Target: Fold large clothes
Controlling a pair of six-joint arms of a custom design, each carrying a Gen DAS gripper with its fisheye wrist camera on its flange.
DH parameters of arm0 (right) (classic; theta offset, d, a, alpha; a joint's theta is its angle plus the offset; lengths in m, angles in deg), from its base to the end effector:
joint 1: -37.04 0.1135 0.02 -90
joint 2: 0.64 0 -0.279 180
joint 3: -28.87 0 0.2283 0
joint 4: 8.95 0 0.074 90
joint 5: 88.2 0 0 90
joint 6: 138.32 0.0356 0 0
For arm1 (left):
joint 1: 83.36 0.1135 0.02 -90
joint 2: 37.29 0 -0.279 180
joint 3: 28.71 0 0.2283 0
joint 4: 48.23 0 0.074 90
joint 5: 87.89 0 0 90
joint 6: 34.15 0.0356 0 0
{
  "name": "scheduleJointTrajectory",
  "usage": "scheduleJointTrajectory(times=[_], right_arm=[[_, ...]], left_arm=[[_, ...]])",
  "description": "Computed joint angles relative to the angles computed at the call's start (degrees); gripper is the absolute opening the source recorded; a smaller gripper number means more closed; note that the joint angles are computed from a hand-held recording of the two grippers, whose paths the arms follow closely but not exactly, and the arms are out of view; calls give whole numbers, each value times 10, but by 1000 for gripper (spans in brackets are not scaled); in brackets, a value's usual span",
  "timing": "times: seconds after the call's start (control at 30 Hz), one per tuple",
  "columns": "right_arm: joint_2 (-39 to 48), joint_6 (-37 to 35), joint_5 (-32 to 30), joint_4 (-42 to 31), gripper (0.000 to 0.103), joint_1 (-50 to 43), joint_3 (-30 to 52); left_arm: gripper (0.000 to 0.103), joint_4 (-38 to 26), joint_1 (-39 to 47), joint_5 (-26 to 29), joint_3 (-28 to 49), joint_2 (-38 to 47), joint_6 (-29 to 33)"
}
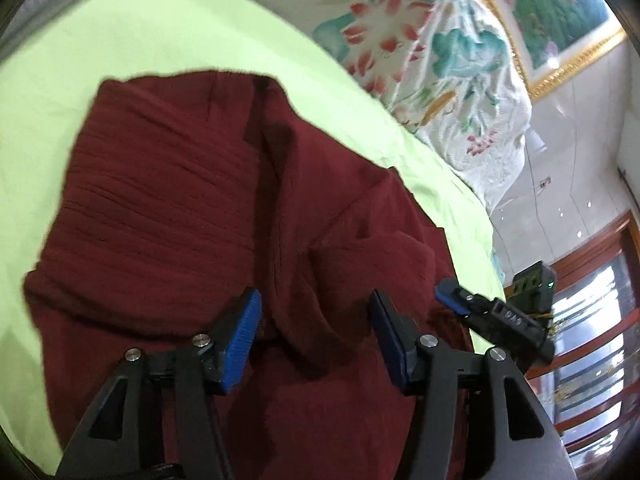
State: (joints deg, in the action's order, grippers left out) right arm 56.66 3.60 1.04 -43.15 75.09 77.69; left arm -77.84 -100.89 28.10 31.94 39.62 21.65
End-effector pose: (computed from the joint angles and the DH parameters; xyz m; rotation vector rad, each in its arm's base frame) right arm 0.1380 0.1086 0.2403 0.2895 2.4393 0.7723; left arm 0.2335 -0.0901 0.2452 -0.1296 2.4808 -0.9510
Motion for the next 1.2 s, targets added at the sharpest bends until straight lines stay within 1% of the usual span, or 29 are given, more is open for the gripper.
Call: scheduleJointTrajectory(times=[0.03, 0.1, 0.13, 0.17, 0.2, 0.23, 0.27, 0.3, 0.33, 0.37, 0.43, 0.47, 0.53, 0.57, 0.6, 0.63, 0.67, 0.73, 0.77, 0.8, 0.83, 0.9, 0.93, 0.97, 1.03, 1.07, 1.1, 1.13, 1.2], right_arm=[[12, 2, -6, 12, 37, -3, -5], [26, 3, -17, 34, 35, -8, -12], [30, 1, -17, 37, 30, -7, -11], [30, -5, -17, 39, 11, -6, -8], [23, -10, -18, 44, 10, -8, -8], [3, -12, -14, 56, 10, -7, -13], [-30, -13, -9, 73, 10, -10, -25], [-55, -12, 0, 71, 10, -10, -28], [-66, -12, 11, 58, 10, -8, -25], [-69, -16, 28, 30, 10, -3, -16], [-56, -16, 43, -7, 10, -1, -10], [-48, -10, 44, -18, 10, -5, -15], [-39, 1, 21, -24, 12, -24, -30], [-46, 11, 12, -20, 14, -29, -38], [-57, 18, 20, -28, 16, -24, -37], [-64, 26, 49, -51, 18, -6, -24], [-71, 38, 103, -87, 22, 30, -2], [-81, 52, 176, -122, 22, 81, 28], [-82, 53, 202, -124, 22, 107, 40], [-79, 48, 208, -116, 22, 124, 47], [-68, 33, 193, -98, 22, 130, 50], [-29, 9, 142, -45, 22, 126, 48], [-3, 4, 133, -35, 22, 126, 53], [34, 2, 127, -42, 22, 120, 63], [64, 19, 119, -58, 22, 99, 61], [69, 34, 114, -57, 21, 86, 45], [54, 38, 94, -33, 18, 70, 18], [34, 41, 83, -18, 18, 62, -1], [2, 51, 92, -31, 22, 78, -4]], left_arm=[[56, 7, 4, 11, 1, 12, -3], [50, 23, 7, 27, 1, 32, -3], [33, 30, 4, 28, 2, 40, 1], [14, 34, -1, 30, 4, 46, 10], [14, 32, -5, 25, 6, 44, 16], [12, 33, -13, 6, 5, 34, 24], [11, 35, -19, -11, 0, 19, 30], [11, 38, -22, -22, -4, 5, 34], [10, 37, -21, -26, -9, -6, 38], [10, 31, -18, -28, -10, -11, 41], [10, 18, -10, -31, -12, -7, 52], [10, 13, -8, -29, -13, -3, 58], [11, 2, -10, -29, -14, 3, 65], [13, -4, -12, -29, -14, 1, 67], [14, -13, -15, -35, -14, -9, 68], [16, -22, -18, -43, -13, -21, 68], [16, -30, -18, -46, -11, -29, 70], [17, -42, -27, -60, -5, -52, 74], [17, -45, -35, -71, -2, -61, 74], [17, -44, -48, -81, 3, -68, 72], [17, -42, -54, -81, 5, -72, 74], [17, -33, -81, -82, 20, -58, 73], [21, -36, -92, -90, 28, -47, 74], [22, -40, -104, -98, 38, -30, 79], [21, -49, -119, -123, 49, 14, 86], [20, -53, -117, -122, 48, 26, 88], [19, -52, -113, -113, 44, 40, 88], [15, -44, -107, -102, 33, 43, 86], [15, -43, -101, -99, 20, 22, 79]])
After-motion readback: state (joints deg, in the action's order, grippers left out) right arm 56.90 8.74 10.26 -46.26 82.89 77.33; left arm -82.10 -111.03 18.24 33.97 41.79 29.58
